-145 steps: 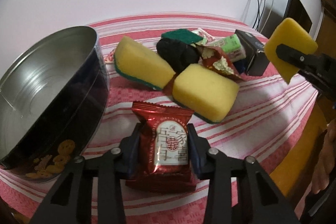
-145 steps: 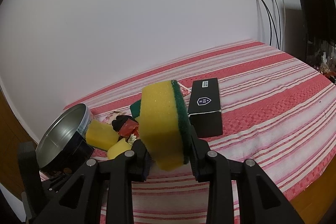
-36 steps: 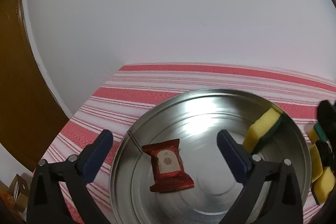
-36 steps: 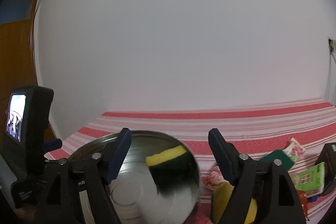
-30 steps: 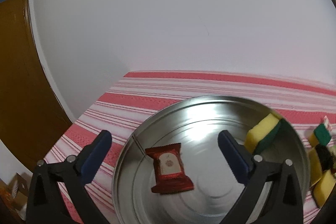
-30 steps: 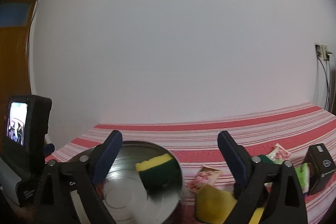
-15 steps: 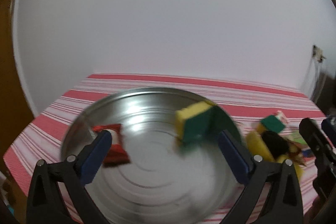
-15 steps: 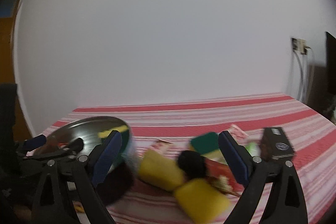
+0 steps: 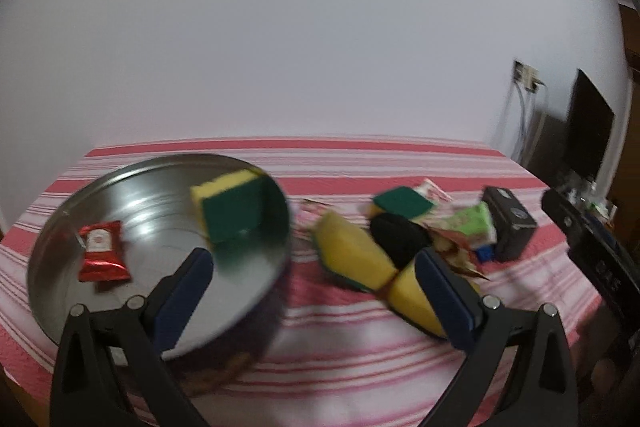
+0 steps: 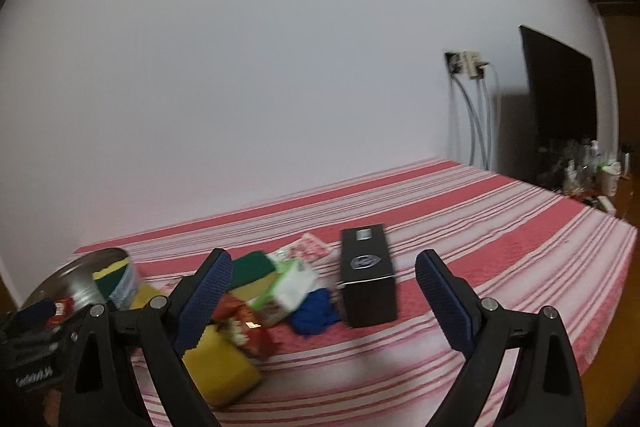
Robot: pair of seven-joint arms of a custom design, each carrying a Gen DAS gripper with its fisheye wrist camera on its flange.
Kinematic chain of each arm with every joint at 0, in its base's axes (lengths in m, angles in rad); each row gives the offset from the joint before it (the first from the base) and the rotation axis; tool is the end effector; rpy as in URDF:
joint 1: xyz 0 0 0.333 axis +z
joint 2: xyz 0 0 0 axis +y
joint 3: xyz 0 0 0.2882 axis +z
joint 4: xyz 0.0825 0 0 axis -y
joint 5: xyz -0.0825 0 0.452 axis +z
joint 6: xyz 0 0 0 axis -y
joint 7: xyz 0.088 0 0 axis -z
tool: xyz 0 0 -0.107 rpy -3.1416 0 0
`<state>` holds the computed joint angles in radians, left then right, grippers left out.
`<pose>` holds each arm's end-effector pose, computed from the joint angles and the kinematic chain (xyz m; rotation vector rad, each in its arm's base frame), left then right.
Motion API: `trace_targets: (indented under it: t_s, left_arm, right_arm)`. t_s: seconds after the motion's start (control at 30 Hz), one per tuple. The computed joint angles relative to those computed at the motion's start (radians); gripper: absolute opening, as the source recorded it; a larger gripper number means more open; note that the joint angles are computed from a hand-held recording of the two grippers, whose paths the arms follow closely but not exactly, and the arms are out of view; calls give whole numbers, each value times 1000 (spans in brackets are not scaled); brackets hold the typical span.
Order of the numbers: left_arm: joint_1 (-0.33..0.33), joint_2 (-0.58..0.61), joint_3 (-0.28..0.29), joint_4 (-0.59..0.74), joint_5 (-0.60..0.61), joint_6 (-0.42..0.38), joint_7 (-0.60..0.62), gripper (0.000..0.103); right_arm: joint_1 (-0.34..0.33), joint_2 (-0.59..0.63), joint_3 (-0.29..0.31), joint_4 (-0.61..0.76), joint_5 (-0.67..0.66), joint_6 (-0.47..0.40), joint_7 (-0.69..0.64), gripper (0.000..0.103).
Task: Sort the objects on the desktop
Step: 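Move the left tool to the table and grasp the large yellow sponge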
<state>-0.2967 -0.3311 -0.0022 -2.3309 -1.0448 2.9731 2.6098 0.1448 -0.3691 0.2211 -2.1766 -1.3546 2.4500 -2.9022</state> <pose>0.5464 -0.1061 0.5008 -1.3131 1.9482 -1.2030 0.5273 0.2127 0.5678 -0.9770 1.7815 -1.1939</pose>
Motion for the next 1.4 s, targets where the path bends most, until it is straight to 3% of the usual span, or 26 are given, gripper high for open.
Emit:
trace_targets:
  t_s: [0.2,0.3,0.47,0.63,0.77,0.87,0.9,0.97,1.1,1.27,1.4]
  left_arm:
    - [-25,-36,-18,-31,33,-44,22,102]
    - [-13,-27,-38,-25,91,-101,-23,102]
    - [31,16,-90,7,229,-182,-182,102]
    - [43,52,-119,33,306,-207,-286,102]
    - [85,108,-170,68,473,-211,-449,101]
    - [98,139,-178,94,549,-228,-544,100]
    - [101,150,-180,102,570,-230,-571,99]
    - [107,167,-184,111,615,-228,-617,86]
    - [87,156,-171,89,595,-193,-576,79]
    - [40,136,-110,83,377,-231,-396,76]
    - [48,124,-102,81,282,-265,-323,76]
  right_arm:
    - [-16,-70,-2,-63,4,2,47,95]
    - [-29,-95,3,-82,12,-5,46,95]
    - [-54,-142,11,-120,16,-7,70,95]
    - [-74,-174,11,-152,31,4,71,95]
    - [-93,-196,9,-172,40,23,72,95]
    - [-107,-211,11,-188,46,29,71,95]
    - [-110,-214,11,-191,50,32,70,95]
    - [-119,-214,8,-196,59,42,71,95]
    - [-130,-204,0,-198,85,62,62,95]
    - [-140,-187,-4,-193,114,78,46,95]
    - [-141,-173,-9,-190,143,86,31,95]
